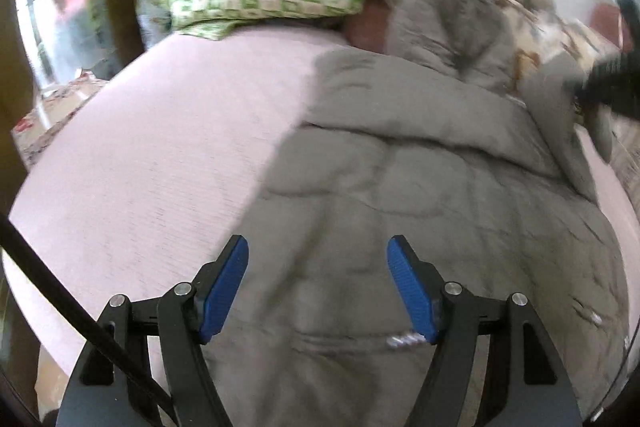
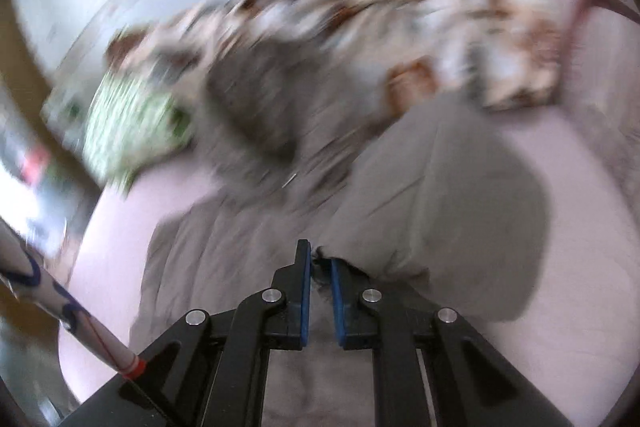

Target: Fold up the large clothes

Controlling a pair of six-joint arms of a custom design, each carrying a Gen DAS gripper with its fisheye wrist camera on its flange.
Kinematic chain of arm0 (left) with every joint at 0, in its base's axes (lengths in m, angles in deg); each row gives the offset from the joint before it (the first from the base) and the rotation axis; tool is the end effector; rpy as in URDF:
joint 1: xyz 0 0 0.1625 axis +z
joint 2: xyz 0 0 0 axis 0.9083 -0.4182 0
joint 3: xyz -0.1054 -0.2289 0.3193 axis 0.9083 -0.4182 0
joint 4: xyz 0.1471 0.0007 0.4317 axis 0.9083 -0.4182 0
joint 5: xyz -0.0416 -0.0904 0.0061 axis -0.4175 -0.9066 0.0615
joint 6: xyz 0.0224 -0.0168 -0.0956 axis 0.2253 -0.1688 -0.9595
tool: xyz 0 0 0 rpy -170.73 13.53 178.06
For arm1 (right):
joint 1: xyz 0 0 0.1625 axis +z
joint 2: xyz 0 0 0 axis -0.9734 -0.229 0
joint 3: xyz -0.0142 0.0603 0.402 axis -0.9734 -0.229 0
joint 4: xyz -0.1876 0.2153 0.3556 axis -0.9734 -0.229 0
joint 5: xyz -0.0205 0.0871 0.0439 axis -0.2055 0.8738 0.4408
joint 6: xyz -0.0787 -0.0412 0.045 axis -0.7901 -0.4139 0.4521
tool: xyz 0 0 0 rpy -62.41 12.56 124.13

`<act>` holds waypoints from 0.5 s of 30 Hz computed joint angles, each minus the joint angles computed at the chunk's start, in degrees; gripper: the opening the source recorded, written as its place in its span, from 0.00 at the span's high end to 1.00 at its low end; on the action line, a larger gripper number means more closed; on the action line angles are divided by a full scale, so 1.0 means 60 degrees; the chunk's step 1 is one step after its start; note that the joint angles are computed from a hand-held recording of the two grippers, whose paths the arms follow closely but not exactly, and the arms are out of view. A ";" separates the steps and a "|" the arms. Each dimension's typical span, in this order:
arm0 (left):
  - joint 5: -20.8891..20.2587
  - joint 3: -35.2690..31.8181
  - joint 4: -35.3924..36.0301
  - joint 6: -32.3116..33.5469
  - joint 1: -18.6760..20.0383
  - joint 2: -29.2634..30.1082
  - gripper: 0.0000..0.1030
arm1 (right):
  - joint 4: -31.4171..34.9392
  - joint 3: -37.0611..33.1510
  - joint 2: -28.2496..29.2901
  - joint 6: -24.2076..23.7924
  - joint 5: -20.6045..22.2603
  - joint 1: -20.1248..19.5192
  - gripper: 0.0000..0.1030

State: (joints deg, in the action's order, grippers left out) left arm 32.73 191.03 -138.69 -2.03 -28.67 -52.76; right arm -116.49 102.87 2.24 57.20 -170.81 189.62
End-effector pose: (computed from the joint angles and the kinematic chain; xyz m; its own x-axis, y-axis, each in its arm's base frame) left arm -0.1456 -0.3675 0.2168 -0.7155 0.2240 -0.6617 0.5645 0.7434 -0.3587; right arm 0.2356 -0.4136 0.2358 -0.8125 0.3220 0.4859 -0.1568 0.6821 -0.7142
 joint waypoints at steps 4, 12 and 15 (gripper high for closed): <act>0.0020 -0.0289 -0.0170 0.0012 0.0460 0.0057 0.31 | -0.0055 -0.0125 0.1285 0.0290 0.0864 -0.0663 0.90; -0.0482 -0.0341 -0.0350 0.0240 0.0559 0.0156 0.31 | -0.1092 0.0692 0.1486 0.0199 0.1374 -0.0922 0.32; -0.0667 -0.0364 -0.0309 0.0302 0.0400 0.0325 0.31 | -0.2478 0.1549 0.1149 -0.0246 0.0757 -0.0443 0.18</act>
